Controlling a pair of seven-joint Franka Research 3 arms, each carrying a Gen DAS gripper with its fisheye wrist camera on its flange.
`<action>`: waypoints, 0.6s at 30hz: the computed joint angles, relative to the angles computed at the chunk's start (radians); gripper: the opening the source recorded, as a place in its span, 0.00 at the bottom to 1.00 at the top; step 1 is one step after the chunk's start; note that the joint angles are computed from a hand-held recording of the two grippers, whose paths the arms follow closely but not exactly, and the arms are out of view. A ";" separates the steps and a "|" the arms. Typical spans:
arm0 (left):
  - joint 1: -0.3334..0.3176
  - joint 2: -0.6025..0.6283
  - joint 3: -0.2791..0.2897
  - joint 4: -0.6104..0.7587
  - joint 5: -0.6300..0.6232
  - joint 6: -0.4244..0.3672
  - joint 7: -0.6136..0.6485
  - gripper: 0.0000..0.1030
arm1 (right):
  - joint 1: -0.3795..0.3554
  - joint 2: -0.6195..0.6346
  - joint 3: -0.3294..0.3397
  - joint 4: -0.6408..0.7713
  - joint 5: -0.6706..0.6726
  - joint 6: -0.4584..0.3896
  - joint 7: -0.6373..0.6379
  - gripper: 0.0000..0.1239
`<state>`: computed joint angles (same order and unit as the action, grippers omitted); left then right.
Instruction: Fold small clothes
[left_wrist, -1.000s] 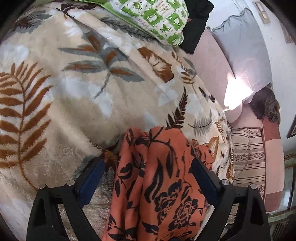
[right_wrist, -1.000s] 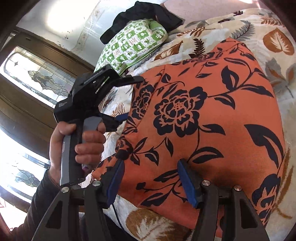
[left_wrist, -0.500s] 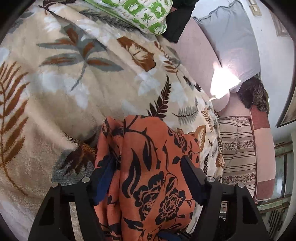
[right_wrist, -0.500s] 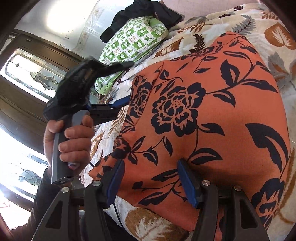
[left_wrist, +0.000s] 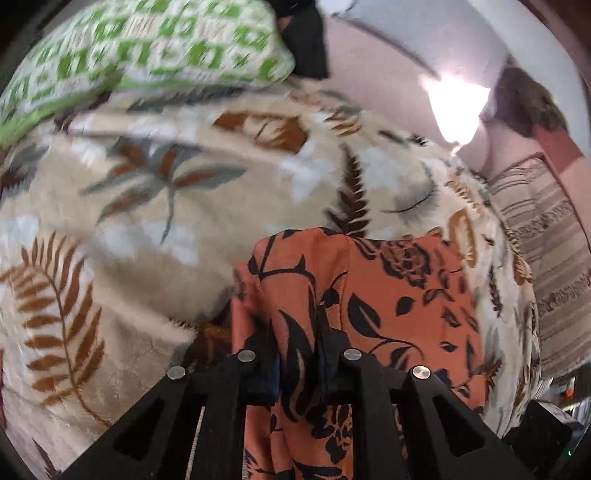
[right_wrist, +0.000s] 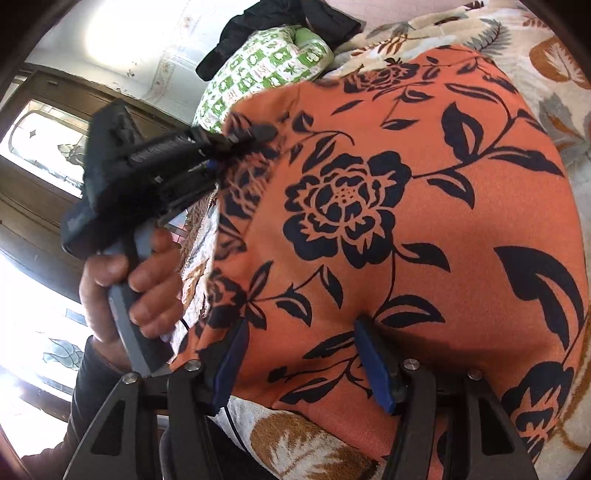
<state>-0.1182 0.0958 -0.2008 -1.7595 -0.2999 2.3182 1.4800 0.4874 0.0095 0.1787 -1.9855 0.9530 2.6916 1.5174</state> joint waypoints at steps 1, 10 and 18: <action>0.005 0.001 0.002 -0.013 -0.026 0.011 0.002 0.20 | 0.000 0.002 0.000 0.004 -0.010 -0.007 0.002 0.51; -0.013 -0.261 0.046 -0.249 -0.067 0.113 0.042 0.44 | 0.000 -0.051 -0.004 -0.028 -0.010 0.011 0.000 0.51; -0.172 -0.514 0.091 -0.549 -0.222 0.213 -0.069 0.50 | 0.036 -0.200 -0.040 -0.164 0.116 0.104 -0.066 0.51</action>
<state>-0.2901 -0.4184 -0.1099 -2.3085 -0.5224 2.5307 1.4111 0.5231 -0.1905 0.1384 -2.1495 1.0687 2.7956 1.4516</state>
